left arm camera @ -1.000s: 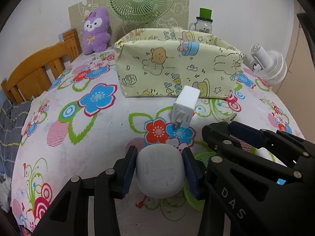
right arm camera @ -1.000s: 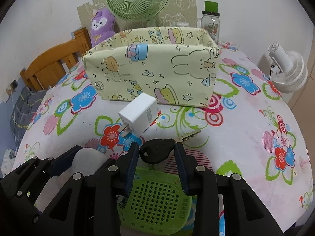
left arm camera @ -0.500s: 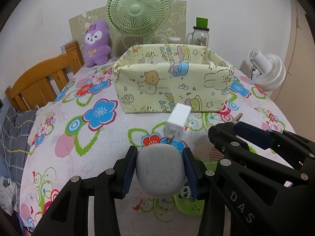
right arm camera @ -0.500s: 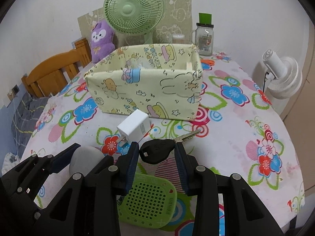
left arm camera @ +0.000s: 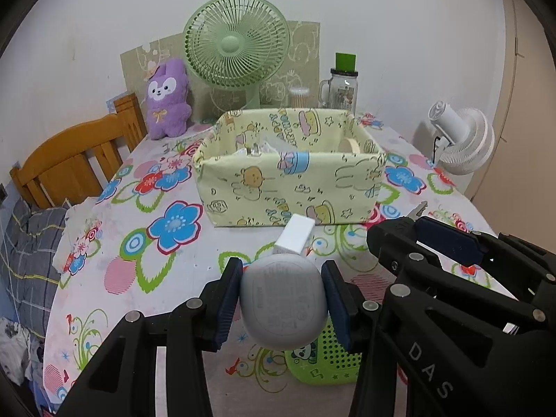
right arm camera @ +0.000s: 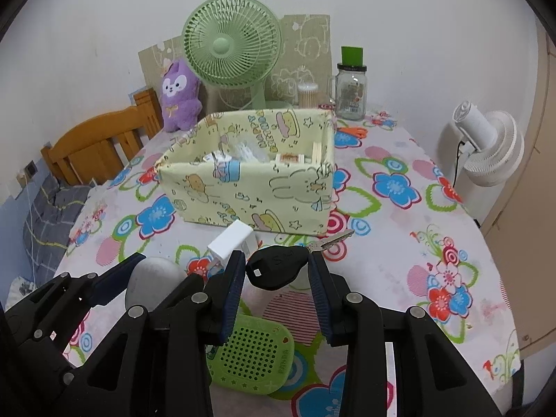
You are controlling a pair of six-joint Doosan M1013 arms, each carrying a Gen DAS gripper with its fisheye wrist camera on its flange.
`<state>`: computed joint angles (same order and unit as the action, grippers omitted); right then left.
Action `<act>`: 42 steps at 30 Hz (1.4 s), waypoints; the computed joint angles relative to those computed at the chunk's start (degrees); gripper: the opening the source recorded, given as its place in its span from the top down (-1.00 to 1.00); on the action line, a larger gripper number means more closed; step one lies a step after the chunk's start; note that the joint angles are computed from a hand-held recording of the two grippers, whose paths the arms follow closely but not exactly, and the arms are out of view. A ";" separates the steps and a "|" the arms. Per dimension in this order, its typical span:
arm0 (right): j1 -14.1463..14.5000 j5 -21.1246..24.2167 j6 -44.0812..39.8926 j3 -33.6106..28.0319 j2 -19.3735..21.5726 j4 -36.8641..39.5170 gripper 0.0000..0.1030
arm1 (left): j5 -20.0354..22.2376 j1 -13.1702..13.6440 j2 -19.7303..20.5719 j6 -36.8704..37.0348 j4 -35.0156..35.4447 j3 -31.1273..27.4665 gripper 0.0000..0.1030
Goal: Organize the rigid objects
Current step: 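Carry the compact in the left gripper toward the fabric box while the right gripper carries the key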
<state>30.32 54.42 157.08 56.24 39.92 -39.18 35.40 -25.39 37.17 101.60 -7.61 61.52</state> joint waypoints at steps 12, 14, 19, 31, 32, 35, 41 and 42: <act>0.45 0.49 0.33 -0.63 -0.96 -2.29 0.21 | -1.29 -0.09 -1.26 -0.29 0.13 -0.08 0.06; 0.51 0.69 0.47 -0.75 -1.09 -2.63 0.21 | -1.38 -0.13 -1.38 -0.13 0.07 -0.16 0.06; 0.61 0.82 1.23 -0.61 -1.50 -3.52 0.21 | -1.67 -0.19 -1.65 0.46 -0.36 -0.41 0.06; 0.94 1.40 1.53 -1.38 -2.09 -5.74 0.21 | -2.75 -0.20 -2.29 0.93 -0.93 -0.94 0.06; 0.92 1.38 1.46 -1.50 -2.09 -5.77 0.21 | -2.77 -0.21 -2.25 0.91 -0.83 -1.06 0.06; 0.85 1.25 1.59 -1.76 -2.10 -6.00 0.21 | -2.84 -0.16 -2.19 1.13 -0.87 -1.42 0.06; 0.66 1.71 1.20 -2.88 -1.68 -6.18 0.21 | -2.55 -0.11 -1.70 1.57 -1.34 -2.59 0.06; 0.62 1.85 1.06 -3.11 -1.58 -6.15 0.21 | -2.43 -0.09 -1.55 1.70 -1.52 -2.88 0.06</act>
<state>30.94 56.27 158.14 53.13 38.34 -45.33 32.98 -25.48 35.62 103.30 -9.13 58.64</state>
